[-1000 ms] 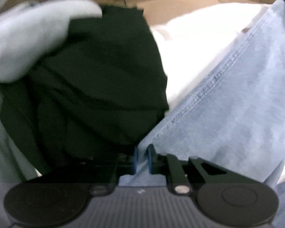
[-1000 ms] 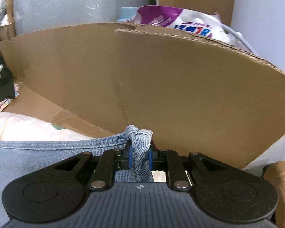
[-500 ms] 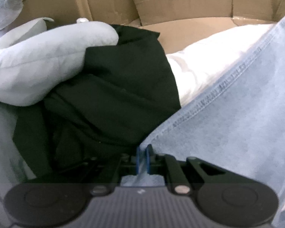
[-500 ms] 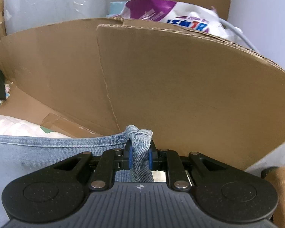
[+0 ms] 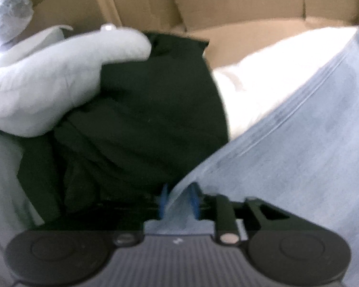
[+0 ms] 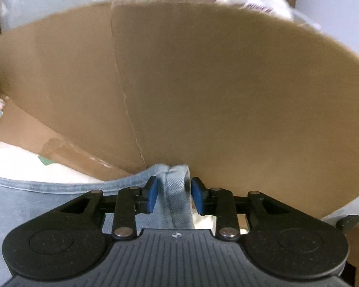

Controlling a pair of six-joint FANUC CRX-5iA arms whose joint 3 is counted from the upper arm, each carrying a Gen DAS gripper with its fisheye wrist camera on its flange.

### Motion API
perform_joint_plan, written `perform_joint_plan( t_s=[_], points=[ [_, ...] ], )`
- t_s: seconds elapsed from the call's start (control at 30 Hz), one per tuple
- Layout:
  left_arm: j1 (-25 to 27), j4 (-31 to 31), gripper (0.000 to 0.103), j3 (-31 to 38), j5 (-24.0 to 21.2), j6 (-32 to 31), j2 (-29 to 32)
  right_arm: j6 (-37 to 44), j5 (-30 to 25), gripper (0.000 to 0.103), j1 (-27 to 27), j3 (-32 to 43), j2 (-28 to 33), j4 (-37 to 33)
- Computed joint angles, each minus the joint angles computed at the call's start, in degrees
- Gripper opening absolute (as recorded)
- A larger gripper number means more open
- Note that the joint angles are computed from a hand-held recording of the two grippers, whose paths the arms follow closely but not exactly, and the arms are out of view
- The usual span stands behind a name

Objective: Fold clothes
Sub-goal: 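Open both grippers and release the jeans leg onto the sheet, then pinch the jeans leg hem with the right gripper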

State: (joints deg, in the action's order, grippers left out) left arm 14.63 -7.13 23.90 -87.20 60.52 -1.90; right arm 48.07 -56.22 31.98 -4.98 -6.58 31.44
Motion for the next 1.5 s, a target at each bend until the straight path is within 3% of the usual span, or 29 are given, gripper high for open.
perform_joint_plan(
  t_s=[0.07, 0.27, 0.4, 0.53, 0.83, 1.1, 1.27, 1.5],
  points=[
    [0.4, 2.3, 0.044, -0.4, 0.9, 1.2, -0.7, 0.1, 0.1, 0.037, 0.0, -0.6, -1.7, -1.1],
    [-0.6, 3.9, 0.044, 2.1, -2.0, 2.9, -0.3, -2.5, -2.4, 0.041, 1.2, -3.0, -6.3, -1.7],
    [-4.9, 2.8, 0.044, 0.4, -0.1, 8.6, 1.1, -4.8, -4.5, 0.043, 2.8, -5.2, -9.4, -1.4],
    [-5.5, 4.0, 0.046, -0.8, -0.7, 10.4, -0.2, -6.4, -7.9, 0.043, 4.6, -7.1, -12.3, -1.7],
    [-7.6, 4.8, 0.048, -4.8, -6.0, 16.4, -5.9, -14.1, -13.6, 0.043, 8.0, -11.1, -16.6, -1.3],
    [-8.7, 5.0, 0.048, -8.2, -11.9, 19.1, -10.7, -15.3, -17.3, 0.043, 9.4, -12.1, -19.0, -3.8],
    [-10.3, 3.8, 0.054, -10.6, -11.3, 22.9, -15.3, -16.1, -17.9, 0.043, 9.7, -12.3, -20.1, -6.9],
    [-13.4, 3.9, 0.053, -15.2, -6.7, 27.7, -19.2, -21.5, -14.8, 0.048, 9.0, -14.5, -22.2, -9.2]
  ],
)
